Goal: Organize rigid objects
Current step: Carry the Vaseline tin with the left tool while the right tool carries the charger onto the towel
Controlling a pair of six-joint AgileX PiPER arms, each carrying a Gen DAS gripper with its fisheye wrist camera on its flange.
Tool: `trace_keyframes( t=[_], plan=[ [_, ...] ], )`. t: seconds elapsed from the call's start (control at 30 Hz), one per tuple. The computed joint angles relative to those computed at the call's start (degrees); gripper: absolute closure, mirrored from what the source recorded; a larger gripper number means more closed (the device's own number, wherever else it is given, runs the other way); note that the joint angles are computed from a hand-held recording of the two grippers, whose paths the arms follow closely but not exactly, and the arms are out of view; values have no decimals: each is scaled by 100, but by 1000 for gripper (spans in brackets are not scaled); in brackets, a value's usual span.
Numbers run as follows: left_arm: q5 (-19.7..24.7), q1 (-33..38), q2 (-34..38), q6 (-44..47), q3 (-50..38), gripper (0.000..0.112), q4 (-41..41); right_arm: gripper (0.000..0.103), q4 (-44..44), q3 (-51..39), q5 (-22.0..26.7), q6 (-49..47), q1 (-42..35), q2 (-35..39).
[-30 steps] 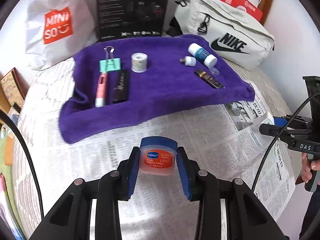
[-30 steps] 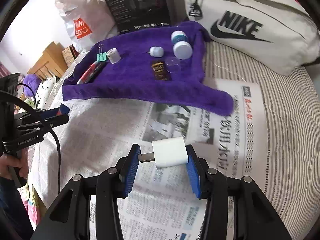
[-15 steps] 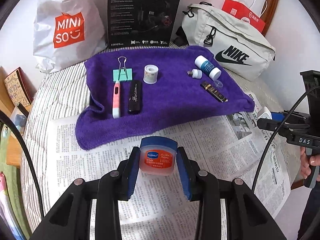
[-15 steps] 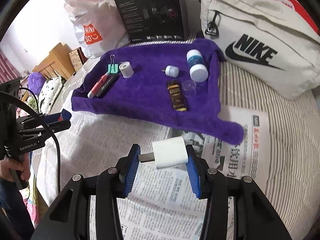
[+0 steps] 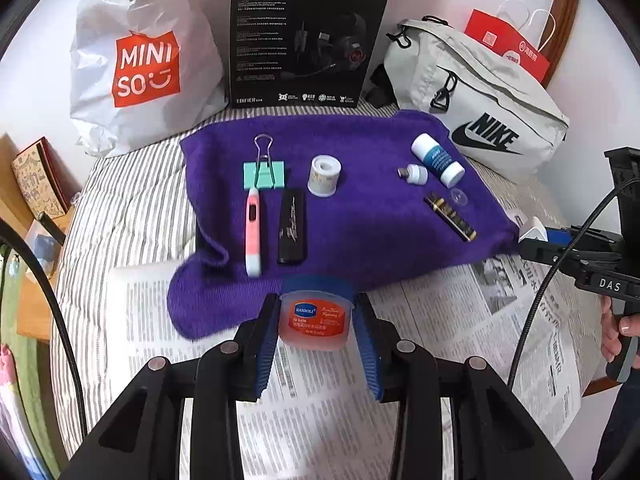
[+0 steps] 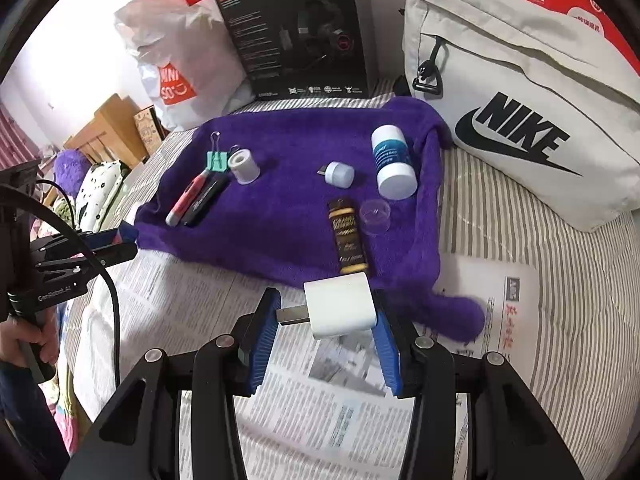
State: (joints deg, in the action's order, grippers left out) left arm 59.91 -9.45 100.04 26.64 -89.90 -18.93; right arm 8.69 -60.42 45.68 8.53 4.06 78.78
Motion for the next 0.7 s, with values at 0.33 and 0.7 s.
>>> trace_keyframes(
  t=[0.33,0.7],
  plan=[
    [128,-28,682,-77,-795,77,-38,58,529,-607,-121,-575,-309,875],
    [238,117,1086,-22,-1270,77,-27,58,463,-1288,-160,-505,60,1896]
  ],
)
